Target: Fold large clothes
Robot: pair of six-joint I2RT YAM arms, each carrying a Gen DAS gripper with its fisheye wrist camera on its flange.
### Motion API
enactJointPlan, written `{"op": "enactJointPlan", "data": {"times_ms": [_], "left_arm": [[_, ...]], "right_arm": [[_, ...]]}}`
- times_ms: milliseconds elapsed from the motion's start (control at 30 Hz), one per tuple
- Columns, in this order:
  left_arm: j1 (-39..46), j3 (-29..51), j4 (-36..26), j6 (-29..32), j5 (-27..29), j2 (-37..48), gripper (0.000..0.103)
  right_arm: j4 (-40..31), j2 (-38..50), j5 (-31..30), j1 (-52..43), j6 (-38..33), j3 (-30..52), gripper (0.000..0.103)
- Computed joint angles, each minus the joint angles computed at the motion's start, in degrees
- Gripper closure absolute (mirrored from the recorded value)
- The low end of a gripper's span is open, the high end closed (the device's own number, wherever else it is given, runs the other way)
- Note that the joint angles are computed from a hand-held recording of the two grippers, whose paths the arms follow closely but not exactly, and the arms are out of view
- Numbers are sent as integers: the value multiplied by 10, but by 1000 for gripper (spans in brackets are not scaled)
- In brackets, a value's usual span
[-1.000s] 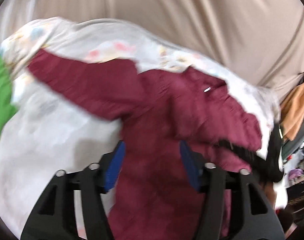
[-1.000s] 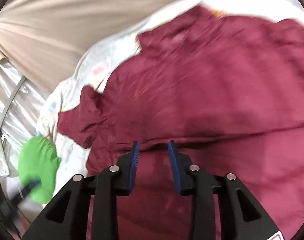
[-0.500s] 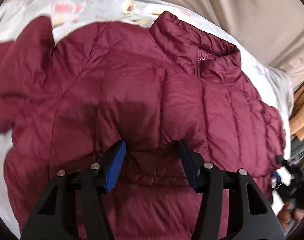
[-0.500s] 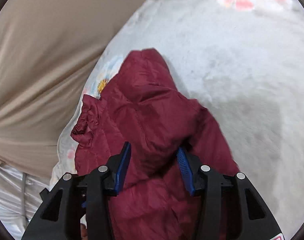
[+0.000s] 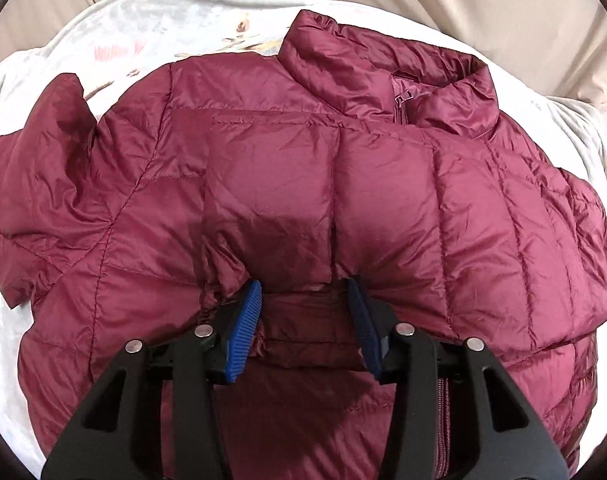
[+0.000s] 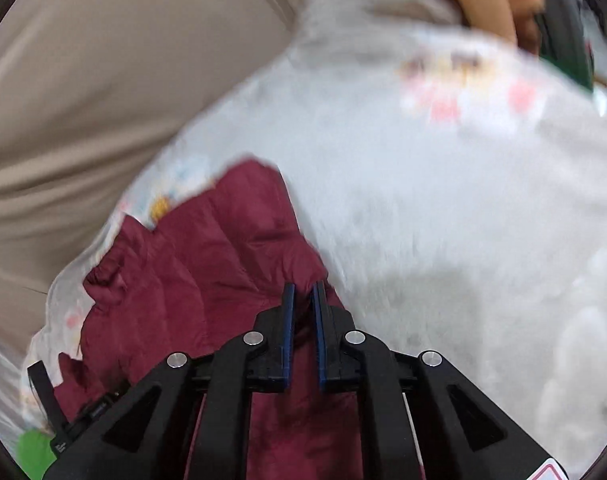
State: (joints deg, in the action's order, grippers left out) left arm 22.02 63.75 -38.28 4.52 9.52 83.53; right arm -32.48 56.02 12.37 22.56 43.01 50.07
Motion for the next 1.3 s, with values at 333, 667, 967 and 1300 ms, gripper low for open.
{"op": "enactJointPlan", "data": {"times_ms": [333, 667, 967, 1300], "left_arm": [[9, -3, -11, 8, 7, -11, 59], [115, 61, -100, 31, 86, -20, 53], [407, 372, -150, -6, 143, 235, 37], [453, 773, -248, -60, 89, 561, 37]], "right_arm": [[38, 156, -24, -14, -52, 56, 99], [-59, 203, 56, 77, -80, 147, 96], [-115, 205, 82, 338, -12, 199, 92], [-195, 347, 94, 485, 42, 336, 86]]}}
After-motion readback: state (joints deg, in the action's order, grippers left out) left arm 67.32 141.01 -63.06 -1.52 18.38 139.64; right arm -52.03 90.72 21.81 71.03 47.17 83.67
